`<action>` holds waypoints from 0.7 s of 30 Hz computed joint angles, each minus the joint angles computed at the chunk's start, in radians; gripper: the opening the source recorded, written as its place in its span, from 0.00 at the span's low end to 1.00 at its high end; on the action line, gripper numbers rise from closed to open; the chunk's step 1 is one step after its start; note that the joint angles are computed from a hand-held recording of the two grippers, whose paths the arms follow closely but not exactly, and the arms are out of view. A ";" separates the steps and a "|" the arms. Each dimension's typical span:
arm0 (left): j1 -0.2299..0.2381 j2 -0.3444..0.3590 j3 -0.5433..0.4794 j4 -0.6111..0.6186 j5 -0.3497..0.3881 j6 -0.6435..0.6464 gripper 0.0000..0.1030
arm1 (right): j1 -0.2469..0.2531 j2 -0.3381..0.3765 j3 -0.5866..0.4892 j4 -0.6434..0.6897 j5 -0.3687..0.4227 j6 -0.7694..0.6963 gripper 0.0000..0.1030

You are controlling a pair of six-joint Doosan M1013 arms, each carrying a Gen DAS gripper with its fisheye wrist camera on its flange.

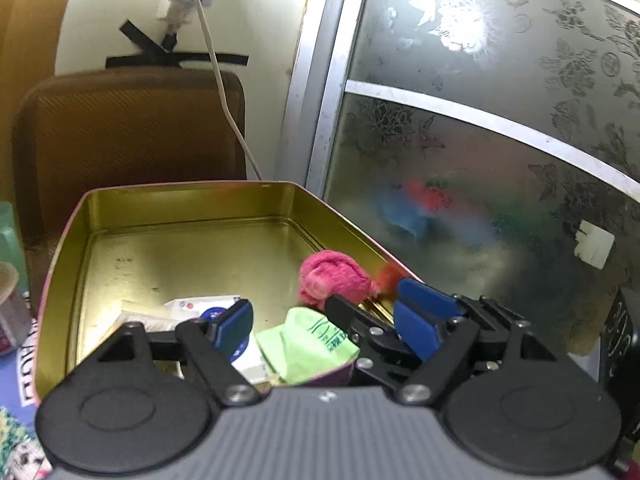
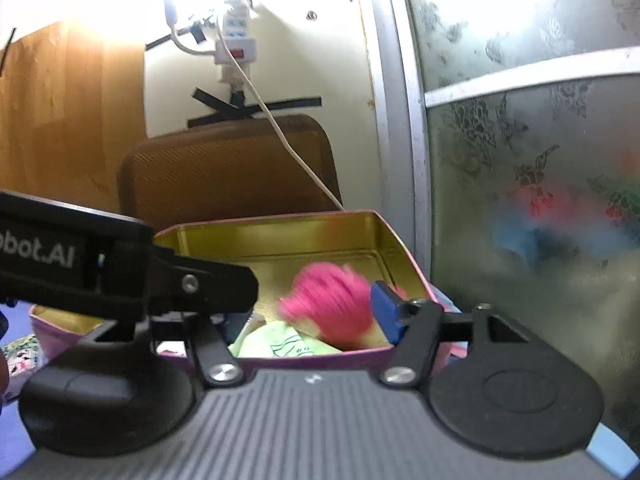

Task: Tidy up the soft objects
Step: 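Drop the pink fuzzy cloth into the pink tin, then grasp the green patterned tissue pack with the left gripper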

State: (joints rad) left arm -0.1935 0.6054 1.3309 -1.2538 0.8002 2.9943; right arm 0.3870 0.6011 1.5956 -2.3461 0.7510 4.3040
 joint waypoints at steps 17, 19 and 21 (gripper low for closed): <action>0.171 -0.103 0.228 -0.137 -0.095 0.095 0.82 | 0.067 -0.036 0.059 -0.207 -0.120 0.093 0.68; 0.183 -0.108 0.243 -0.106 -0.185 0.067 0.82 | 0.061 -0.036 0.037 -0.300 -0.225 0.167 0.68; 0.192 -0.113 0.260 -0.092 -0.272 0.066 0.81 | 0.056 -0.031 0.006 -0.421 -0.328 0.269 0.68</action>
